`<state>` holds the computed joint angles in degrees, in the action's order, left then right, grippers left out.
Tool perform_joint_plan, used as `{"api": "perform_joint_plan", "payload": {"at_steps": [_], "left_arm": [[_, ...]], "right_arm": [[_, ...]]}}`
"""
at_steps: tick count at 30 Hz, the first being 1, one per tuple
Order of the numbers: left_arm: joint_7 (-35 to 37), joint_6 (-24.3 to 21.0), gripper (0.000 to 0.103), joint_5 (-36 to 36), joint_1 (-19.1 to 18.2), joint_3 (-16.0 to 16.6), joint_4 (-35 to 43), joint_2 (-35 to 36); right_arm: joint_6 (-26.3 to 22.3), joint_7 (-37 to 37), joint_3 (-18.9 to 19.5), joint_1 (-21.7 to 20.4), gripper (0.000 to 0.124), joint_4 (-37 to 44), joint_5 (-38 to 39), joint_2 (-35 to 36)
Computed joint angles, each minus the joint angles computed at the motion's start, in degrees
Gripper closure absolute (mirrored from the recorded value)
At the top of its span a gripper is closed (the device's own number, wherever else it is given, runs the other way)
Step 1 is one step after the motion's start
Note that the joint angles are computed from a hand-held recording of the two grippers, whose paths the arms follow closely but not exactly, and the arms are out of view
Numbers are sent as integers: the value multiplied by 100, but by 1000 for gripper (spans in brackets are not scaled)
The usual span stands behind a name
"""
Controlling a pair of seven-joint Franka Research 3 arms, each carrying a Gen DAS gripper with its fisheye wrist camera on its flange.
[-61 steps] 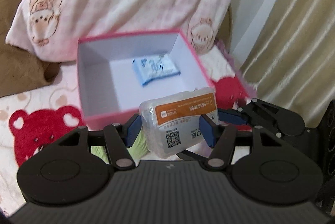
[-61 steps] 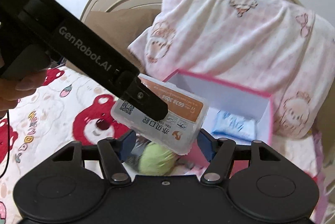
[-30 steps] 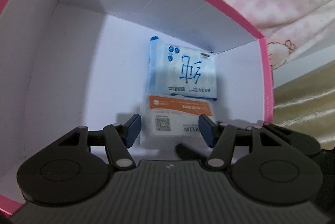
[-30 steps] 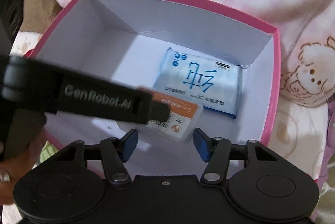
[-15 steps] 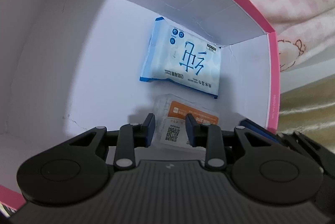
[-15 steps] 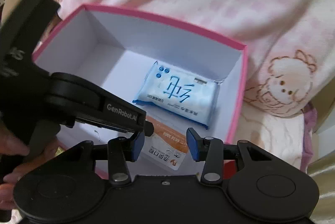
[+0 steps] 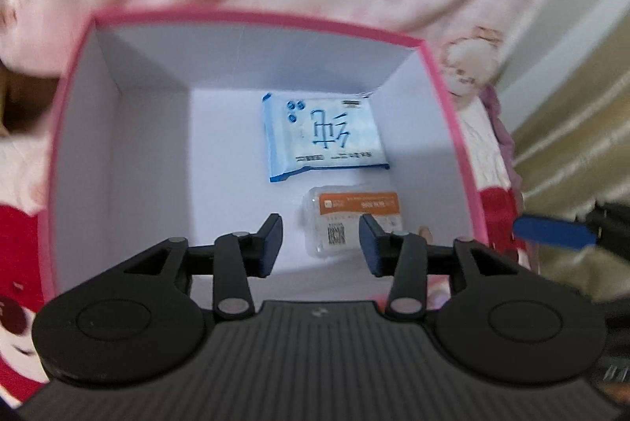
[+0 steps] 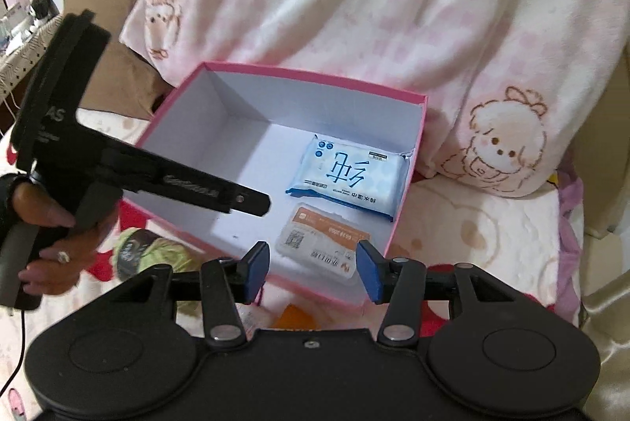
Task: Organize objects
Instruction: 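Move the left tool to the purple plush toy and grasp its head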
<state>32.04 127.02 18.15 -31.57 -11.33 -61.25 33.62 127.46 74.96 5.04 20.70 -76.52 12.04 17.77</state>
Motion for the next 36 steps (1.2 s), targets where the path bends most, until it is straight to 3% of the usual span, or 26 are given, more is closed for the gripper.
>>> {"api": "perform_joint_plan", "payload": {"at_steps": [3, 12, 22, 27, 32, 36], "left_arm": [[13, 389, 54, 130, 15, -38, -660, -562], [-55, -127, 46, 397, -141, -239, -900, -1228], [-153, -793, 40, 544, -473, -461, -715, -1435], [-175, -1115, 27, 757, -780, -487, -440, -1346], [-132, -1220, 18, 893, -1035, -499, -286, -1161], [-58, -1201, 18, 869, -1182, -482, -170, -944]], "right_arm": [[297, -118, 32, -65, 63, -503, 194, -456], [645, -231, 62, -186, 60, -1477, 831, -1489], [317, -290, -47, -273, 54, -2211, 1203, -2374], [36, -855, -137, -258, 40, -2617, 1332, -2817], [945, -1455, -75, -184, 35, -3829, 1323, -3530], [1472, -2087, -280, 52, 34, -4585, 2004, -3803]]}}
